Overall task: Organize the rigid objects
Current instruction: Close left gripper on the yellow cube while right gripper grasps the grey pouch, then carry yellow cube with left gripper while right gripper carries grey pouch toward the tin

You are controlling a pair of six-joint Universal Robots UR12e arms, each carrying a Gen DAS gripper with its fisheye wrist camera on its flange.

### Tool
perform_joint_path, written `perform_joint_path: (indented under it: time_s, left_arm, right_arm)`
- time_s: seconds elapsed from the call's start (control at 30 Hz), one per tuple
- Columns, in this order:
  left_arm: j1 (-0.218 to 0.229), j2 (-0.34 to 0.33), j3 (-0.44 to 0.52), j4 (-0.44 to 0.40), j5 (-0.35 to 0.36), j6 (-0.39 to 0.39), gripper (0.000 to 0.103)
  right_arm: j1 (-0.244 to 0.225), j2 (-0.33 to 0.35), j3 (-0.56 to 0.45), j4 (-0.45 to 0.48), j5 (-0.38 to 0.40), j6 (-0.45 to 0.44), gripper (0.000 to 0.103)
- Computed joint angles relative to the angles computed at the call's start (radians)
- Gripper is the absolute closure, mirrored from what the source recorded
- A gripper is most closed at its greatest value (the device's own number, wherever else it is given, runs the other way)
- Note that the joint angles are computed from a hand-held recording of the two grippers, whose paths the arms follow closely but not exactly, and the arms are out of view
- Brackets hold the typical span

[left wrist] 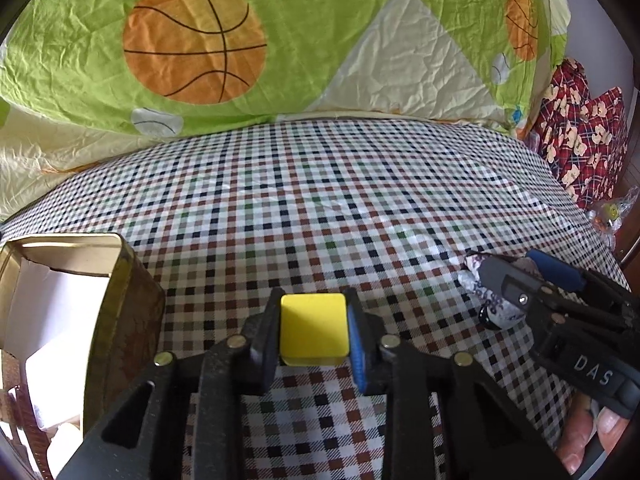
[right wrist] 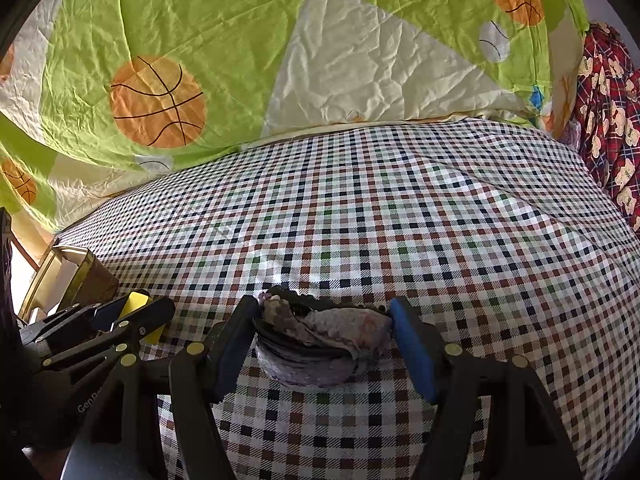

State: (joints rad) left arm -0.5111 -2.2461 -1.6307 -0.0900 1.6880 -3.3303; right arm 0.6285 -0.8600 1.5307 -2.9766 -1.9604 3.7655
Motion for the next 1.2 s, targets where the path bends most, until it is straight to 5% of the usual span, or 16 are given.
perform_joint_path:
  time_s: [0.27, 0.6, 1.2]
  left_arm:
    - [-0.032, 0.007, -0.035, 0.138, 0.126, 0.047, 0.075]
    - [-0.025, 0.031, -0.093, 0.265, 0.163, -0.011, 0.075]
    - [-0.052, 0.043, -0.153, 0.42, 0.257, 0.018, 0.075]
  right_arm:
    - [0.02, 0.005, 0.002, -0.059, -0.057, -0.041, 0.033]
    - [0.041, 0.011, 0.003, -0.112, -0.097, -0.068, 0.034]
    - [0.1, 0.04, -0.006, -0.292, -0.259, -0.216, 0.034]
